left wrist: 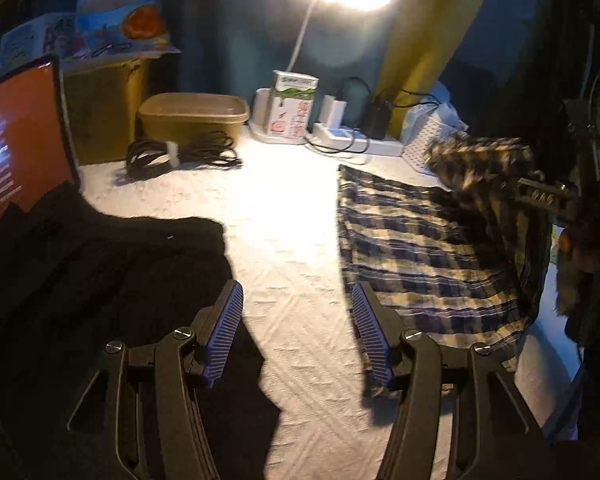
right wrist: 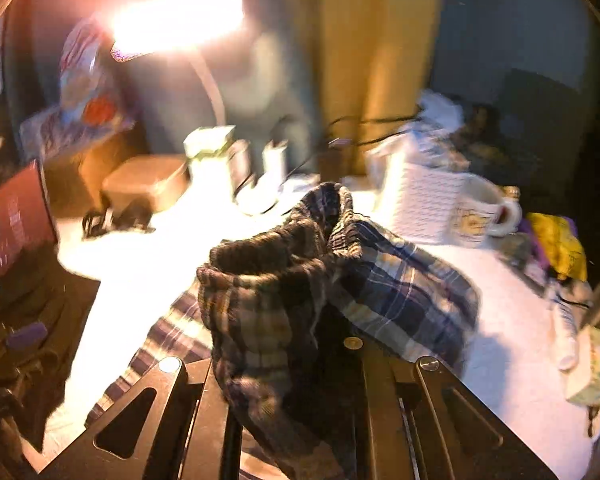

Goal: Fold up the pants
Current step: 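Lift the held pants leg with the right tool and lay it over the pants, then open the right tool and release the pants leg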

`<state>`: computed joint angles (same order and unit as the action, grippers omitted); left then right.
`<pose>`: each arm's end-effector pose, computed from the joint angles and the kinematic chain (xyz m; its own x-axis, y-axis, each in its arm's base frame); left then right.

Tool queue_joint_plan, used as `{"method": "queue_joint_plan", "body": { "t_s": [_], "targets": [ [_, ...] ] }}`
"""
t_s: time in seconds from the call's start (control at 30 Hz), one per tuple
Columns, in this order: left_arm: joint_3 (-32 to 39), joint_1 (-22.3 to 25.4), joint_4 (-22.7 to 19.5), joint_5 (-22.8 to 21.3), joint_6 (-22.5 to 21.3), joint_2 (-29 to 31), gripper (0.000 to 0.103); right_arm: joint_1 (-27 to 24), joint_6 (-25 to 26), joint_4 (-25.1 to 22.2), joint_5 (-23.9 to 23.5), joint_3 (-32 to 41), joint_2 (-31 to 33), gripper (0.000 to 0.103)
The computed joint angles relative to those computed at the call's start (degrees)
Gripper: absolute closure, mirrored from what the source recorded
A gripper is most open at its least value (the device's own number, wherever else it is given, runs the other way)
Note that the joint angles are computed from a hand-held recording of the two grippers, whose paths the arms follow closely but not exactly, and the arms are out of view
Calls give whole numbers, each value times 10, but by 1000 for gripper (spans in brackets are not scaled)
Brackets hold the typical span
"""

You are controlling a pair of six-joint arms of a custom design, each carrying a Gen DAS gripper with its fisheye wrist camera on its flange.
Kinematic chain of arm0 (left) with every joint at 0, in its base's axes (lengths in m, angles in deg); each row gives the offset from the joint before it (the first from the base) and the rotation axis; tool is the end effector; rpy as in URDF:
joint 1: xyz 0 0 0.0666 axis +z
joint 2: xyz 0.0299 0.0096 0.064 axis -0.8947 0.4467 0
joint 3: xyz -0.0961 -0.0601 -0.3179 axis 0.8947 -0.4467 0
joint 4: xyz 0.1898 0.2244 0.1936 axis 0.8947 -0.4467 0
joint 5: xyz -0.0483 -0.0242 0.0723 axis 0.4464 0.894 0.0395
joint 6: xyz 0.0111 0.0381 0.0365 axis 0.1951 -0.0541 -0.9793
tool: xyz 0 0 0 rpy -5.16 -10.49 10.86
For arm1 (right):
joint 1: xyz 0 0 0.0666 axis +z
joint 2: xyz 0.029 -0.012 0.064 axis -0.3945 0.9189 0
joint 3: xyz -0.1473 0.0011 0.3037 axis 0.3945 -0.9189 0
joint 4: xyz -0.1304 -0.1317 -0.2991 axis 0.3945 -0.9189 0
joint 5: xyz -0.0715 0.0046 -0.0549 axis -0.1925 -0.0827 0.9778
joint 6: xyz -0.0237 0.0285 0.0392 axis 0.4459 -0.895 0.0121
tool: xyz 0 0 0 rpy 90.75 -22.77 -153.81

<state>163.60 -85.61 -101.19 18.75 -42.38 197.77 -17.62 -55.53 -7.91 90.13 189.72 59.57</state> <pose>0.5870 -0.2443 0.3289 -0.7059 0.0925 -0.7023 0.3369 0.9160 -0.2180 0.6284 0.0591 0.3838 -0.7122 -0.0635 -0.6991 -0.0512 0.9979 -0.0385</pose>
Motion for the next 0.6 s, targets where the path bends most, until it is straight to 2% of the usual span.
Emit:
{"method": "queue_joint_plan", "body": {
  "t_s": [0.17,0.27,0.33,0.43,0.5,0.6],
  "targets": [
    [-25,7,14,-15,-9,-20,46,24,-2,-43,-15,51,54,92],
    [-21,6,8,-24,-11,-18,46,32,-5,-80,-16,84,81,91],
    [-11,3,0,-29,-13,-12,46,33,-7,-97,-31,98,91,84],
    [10,-2,-10,-34,-17,-2,45,31,-4,-91,-62,77,79,63],
    [28,-7,-17,-40,-20,6,40,24,-6,-75,-112,52,62,12],
    [57,-17,-30,-46,-27,18,38,19,-1,-42,-153,5,30,9]
  ]
}}
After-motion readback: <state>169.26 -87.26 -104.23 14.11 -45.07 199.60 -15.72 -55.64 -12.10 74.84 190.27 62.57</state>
